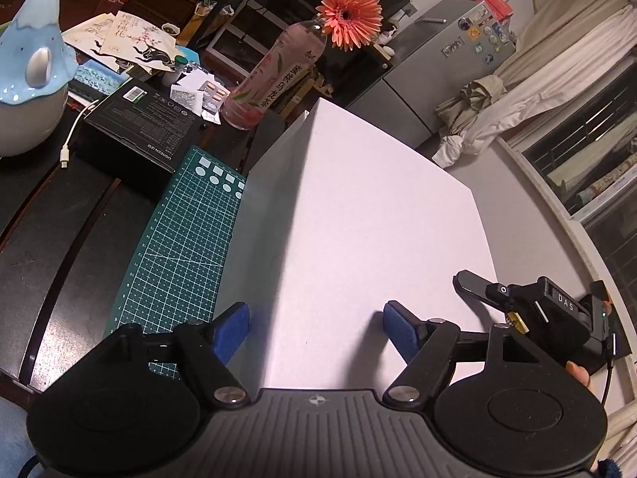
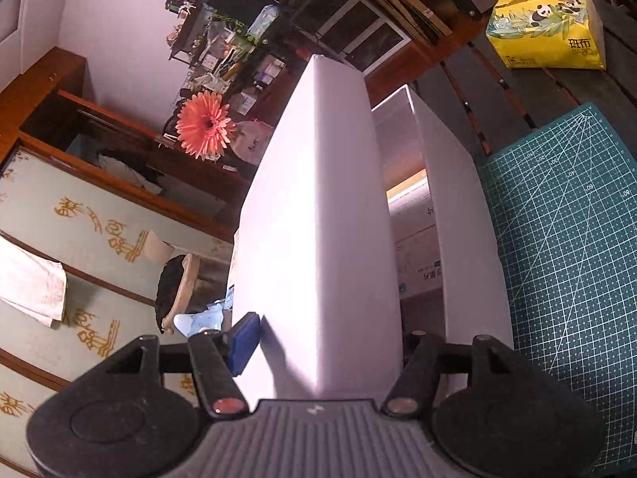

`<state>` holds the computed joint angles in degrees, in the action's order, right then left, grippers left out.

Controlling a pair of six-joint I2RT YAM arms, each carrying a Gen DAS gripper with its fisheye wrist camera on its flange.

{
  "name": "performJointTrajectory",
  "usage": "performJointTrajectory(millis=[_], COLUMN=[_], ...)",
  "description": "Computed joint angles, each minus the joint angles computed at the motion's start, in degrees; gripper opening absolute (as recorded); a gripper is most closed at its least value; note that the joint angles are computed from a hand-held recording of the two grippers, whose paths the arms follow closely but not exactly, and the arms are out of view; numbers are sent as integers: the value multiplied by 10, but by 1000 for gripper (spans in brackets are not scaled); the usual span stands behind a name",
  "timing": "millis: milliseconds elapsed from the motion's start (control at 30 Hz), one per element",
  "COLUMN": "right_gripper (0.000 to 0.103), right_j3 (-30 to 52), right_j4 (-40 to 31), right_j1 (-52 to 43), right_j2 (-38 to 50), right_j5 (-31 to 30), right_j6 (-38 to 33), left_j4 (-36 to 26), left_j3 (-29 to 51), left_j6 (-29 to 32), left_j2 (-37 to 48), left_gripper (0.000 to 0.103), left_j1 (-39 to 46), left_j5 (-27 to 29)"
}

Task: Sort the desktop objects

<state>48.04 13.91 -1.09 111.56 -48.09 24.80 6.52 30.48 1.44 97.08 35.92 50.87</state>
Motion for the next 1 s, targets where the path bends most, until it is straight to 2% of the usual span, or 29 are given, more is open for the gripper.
performJointTrajectory(millis=[100, 200, 333, 467, 633, 833, 1000], right_gripper=[64, 64, 65, 68, 68, 71, 71], right_j3=[3, 13, 35, 47, 46, 51, 72], right_j4=[-17, -32, -59, -87, -92, -122, -174], right_j1=[9, 7, -7, 3, -3, 14, 22], right_j2=[-13, -10, 6, 8, 10, -10, -20], right_j5=[20, 12, -14, 6, -7, 31, 43], right_j6=[-12, -12, -9, -50, -78, -77, -96], left_j4=[-1, -6, -5, 5, 5, 12, 7], left_j3=[0, 3, -2, -7, -2, -7, -1], left_j6=[4, 8, 15, 18, 17, 14, 11], left_j2=[-1, 0, -7, -13, -1, -6, 2], left_gripper=[73, 69, 69, 71, 72, 72, 73], left_j1=[2, 7, 2, -7, -5, -5, 0], left_j5=[2, 8, 5, -6, -2, -2, 7])
